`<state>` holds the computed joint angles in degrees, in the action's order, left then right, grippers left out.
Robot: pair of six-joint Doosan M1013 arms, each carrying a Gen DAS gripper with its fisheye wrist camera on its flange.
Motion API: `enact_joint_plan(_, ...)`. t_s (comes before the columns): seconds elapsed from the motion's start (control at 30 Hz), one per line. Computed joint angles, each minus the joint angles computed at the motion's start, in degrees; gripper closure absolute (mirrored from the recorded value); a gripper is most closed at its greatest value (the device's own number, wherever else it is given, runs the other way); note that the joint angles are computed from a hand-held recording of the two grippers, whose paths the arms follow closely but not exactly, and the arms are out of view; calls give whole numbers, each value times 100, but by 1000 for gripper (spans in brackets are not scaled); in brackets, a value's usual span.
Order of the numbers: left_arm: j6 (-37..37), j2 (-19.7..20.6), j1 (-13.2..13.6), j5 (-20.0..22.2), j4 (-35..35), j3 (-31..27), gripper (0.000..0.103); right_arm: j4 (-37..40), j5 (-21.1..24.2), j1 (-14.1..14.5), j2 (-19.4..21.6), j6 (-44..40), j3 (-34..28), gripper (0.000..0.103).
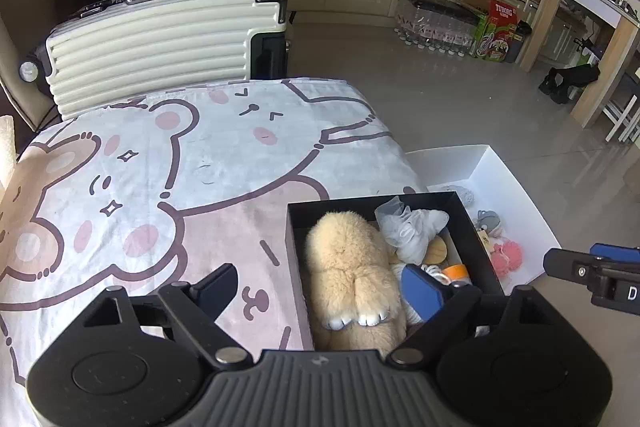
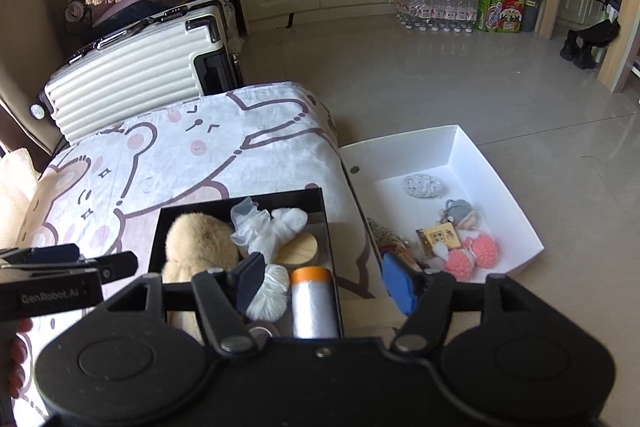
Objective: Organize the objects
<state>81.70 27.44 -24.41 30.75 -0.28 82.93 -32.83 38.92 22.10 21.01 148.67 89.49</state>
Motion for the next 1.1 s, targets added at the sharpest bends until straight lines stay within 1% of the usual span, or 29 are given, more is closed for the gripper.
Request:
enact_joint_plan(0.03, -14, -12, -4, 3, 51, 18, 10, -23, 26, 17, -7, -7, 9, 28)
enact_joint_plan(0.07, -19, -22, -8, 10, 95, 30, 8, -43, 39, 30, -13, -38, 20, 27)
enact_joint_plan(0.17, -159, -52, -19, 9, 323, 67, 5, -98, 100, 69, -6, -119, 19, 22)
enact_joint_plan(0.33, -462, -61, 0, 57, 608, 87, 0, -167, 201, 105, 19, -154, 0, 18)
enact_joint_plan(0.47, -613, -62, 8, 110, 776, 90, 0, -257, 271, 118, 31, -65, 5, 11)
enact_joint_plan(0.53, -641, -63, 11, 130, 820, 92, 0, -290, 305, 126, 40, -22, 5, 5)
enact_joint_plan(0.57, -641, -65, 14, 133, 817, 93, 0, -309, 322, 130, 43, -5, 6, 3)
enact_joint_plan(0.7, -491, -53, 46, 166, 648, 67, 0, -352, 380, 128, 61, 47, 4, 0)
enact_joint_plan(0.87, -284, -54, 50, 203, 572, 59, 0, -316, 416, 120, 73, 84, 7, 0)
enact_joint_plan(1.1, -227, -52, 56, 210, 577, 68, 0, -332, 472, 137, 95, 81, -22, 0)
